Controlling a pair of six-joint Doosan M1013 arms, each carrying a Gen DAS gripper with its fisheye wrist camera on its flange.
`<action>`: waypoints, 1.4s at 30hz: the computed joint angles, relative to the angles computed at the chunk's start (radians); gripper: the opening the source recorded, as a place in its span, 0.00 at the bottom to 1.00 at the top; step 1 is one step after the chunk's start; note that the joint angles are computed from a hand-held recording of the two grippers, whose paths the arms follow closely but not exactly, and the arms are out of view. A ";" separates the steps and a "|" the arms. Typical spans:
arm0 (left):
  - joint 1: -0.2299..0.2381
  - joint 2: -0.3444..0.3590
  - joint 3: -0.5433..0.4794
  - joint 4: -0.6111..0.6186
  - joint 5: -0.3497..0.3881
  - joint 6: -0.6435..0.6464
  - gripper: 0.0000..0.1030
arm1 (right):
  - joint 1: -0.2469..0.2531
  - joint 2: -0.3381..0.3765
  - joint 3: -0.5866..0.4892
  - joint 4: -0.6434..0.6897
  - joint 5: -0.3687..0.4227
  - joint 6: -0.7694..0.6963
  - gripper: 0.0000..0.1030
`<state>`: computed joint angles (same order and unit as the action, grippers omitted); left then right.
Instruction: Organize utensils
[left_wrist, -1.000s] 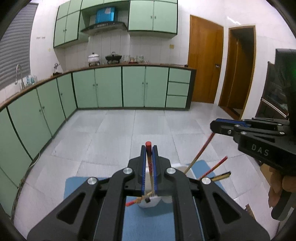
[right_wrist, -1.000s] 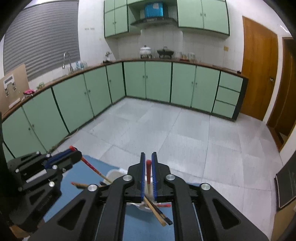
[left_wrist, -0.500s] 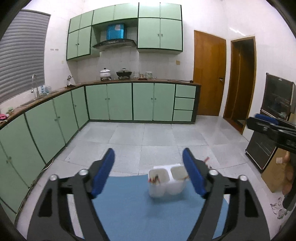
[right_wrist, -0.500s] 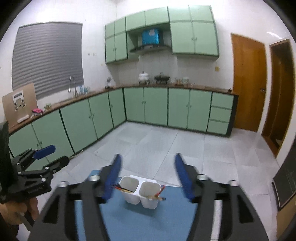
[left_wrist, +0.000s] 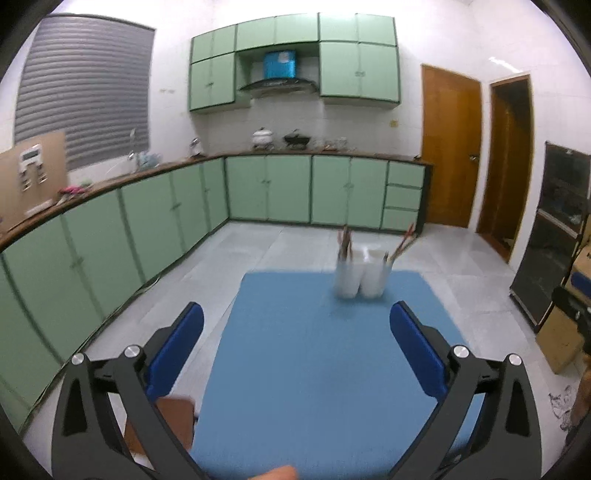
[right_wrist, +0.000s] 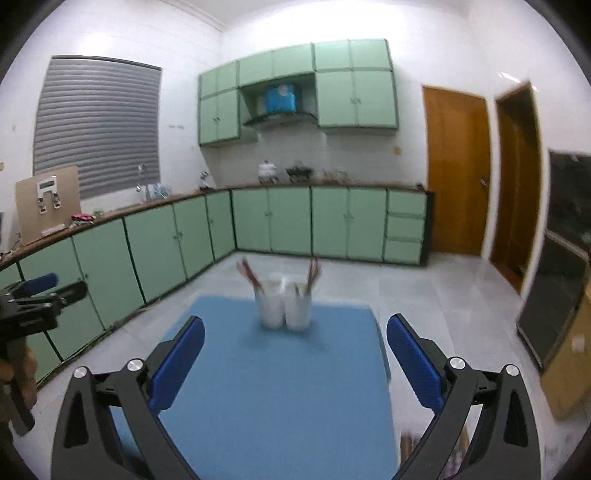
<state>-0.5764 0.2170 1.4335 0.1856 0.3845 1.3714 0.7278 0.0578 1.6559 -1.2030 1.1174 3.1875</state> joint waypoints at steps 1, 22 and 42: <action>-0.004 -0.018 0.029 0.039 -0.004 -0.040 0.95 | 0.022 0.004 0.004 0.024 0.023 0.016 0.94; -0.093 -0.304 0.355 0.364 -0.023 -0.395 0.95 | 0.247 0.026 -0.019 -0.016 0.269 0.123 0.94; -0.114 -0.327 0.364 0.380 0.009 -0.438 0.95 | 0.297 0.030 -0.020 -0.019 0.320 0.142 0.94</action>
<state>-0.6900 -0.1105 1.7970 0.5660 0.3933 0.9331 1.0246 0.0874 1.6359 -1.2221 1.4373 3.3290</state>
